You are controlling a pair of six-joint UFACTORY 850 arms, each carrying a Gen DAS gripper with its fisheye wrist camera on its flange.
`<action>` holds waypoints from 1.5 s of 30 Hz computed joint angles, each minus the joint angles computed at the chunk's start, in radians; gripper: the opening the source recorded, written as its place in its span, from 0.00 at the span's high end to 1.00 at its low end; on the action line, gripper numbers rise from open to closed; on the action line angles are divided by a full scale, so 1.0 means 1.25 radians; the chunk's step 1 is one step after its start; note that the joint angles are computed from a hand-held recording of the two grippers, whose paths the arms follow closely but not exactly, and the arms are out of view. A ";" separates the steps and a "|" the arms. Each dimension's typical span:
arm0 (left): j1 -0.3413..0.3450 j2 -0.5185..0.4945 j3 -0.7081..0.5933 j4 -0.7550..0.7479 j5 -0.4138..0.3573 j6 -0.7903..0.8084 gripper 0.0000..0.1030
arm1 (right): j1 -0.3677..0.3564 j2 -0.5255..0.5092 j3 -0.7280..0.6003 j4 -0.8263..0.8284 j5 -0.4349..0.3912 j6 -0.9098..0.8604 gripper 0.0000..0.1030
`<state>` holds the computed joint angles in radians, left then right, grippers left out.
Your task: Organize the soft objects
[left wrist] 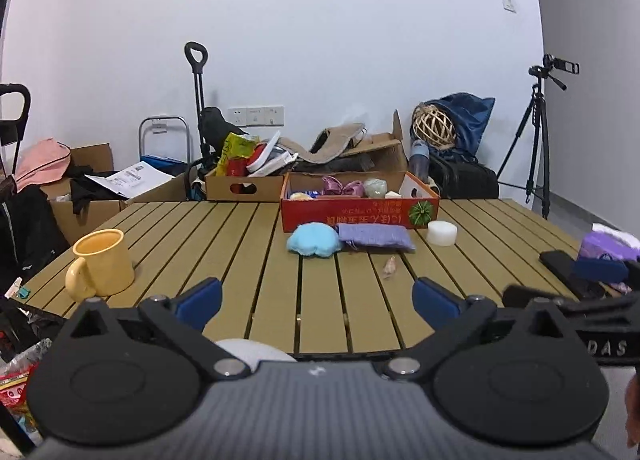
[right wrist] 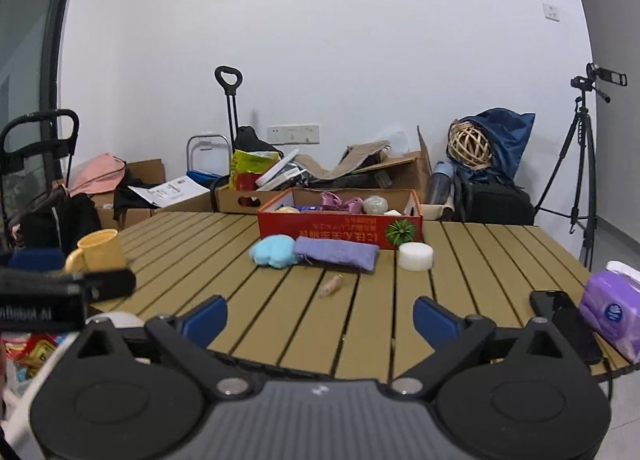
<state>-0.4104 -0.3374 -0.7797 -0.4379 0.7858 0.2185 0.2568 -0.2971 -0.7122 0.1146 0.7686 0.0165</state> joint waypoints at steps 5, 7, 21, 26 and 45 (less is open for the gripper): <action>0.001 0.003 0.000 0.008 0.000 0.000 0.00 | -0.008 0.001 -0.001 0.001 0.001 0.018 0.03; 0.001 0.002 -0.003 0.003 -0.006 0.003 0.00 | -0.014 -0.003 -0.010 -0.010 -0.007 0.022 0.03; 0.009 -0.005 -0.008 0.012 -0.010 -0.018 0.00 | -0.011 -0.010 -0.021 0.010 0.002 0.008 0.03; 0.014 -0.011 -0.020 0.025 -0.007 -0.027 0.00 | -0.013 -0.011 -0.030 0.013 0.006 0.020 0.03; 0.102 -0.415 -0.687 0.243 -0.468 -0.252 0.39 | -0.117 -0.367 -0.595 -0.257 -0.342 0.338 0.15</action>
<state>-0.2835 -0.8558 -1.6380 -0.1345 0.2004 -0.0963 0.1106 -0.7559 -1.4554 -0.2072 0.3408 0.4391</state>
